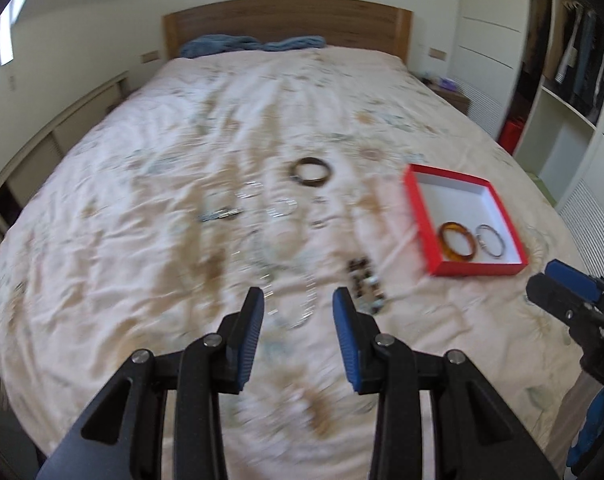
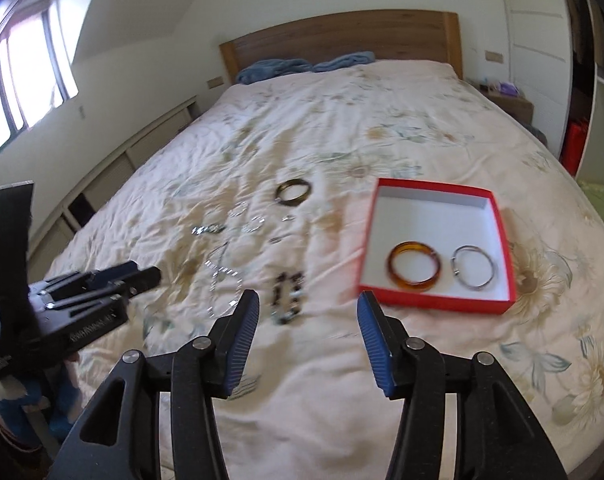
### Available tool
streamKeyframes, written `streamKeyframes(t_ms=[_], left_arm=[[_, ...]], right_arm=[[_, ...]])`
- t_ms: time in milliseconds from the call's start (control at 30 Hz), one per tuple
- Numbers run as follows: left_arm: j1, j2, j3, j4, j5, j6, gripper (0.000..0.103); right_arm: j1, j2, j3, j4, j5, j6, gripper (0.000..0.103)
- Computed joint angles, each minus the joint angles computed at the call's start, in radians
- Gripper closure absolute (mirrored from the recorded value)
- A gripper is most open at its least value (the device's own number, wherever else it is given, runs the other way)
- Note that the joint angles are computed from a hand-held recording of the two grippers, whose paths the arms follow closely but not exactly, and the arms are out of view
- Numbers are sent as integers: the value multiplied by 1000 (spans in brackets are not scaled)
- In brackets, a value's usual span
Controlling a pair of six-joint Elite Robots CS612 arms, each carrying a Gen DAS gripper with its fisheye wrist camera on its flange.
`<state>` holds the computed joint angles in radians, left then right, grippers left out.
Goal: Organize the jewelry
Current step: 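Withdraw both tools and move toward the chain and beaded bracelet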
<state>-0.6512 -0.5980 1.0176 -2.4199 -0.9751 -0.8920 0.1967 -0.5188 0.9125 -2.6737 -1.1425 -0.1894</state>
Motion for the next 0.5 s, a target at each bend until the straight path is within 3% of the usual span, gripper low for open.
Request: streamKeyframes(t_ms=[200,500], left_arm=[[-16,-78,147,-24,48,-104,69],[-37,-92,176,-9,110,-177,69]], right_arm=[[29,-59,123,-121,-70,-41,42],[38,-91,199,-263,-134,-75,33]])
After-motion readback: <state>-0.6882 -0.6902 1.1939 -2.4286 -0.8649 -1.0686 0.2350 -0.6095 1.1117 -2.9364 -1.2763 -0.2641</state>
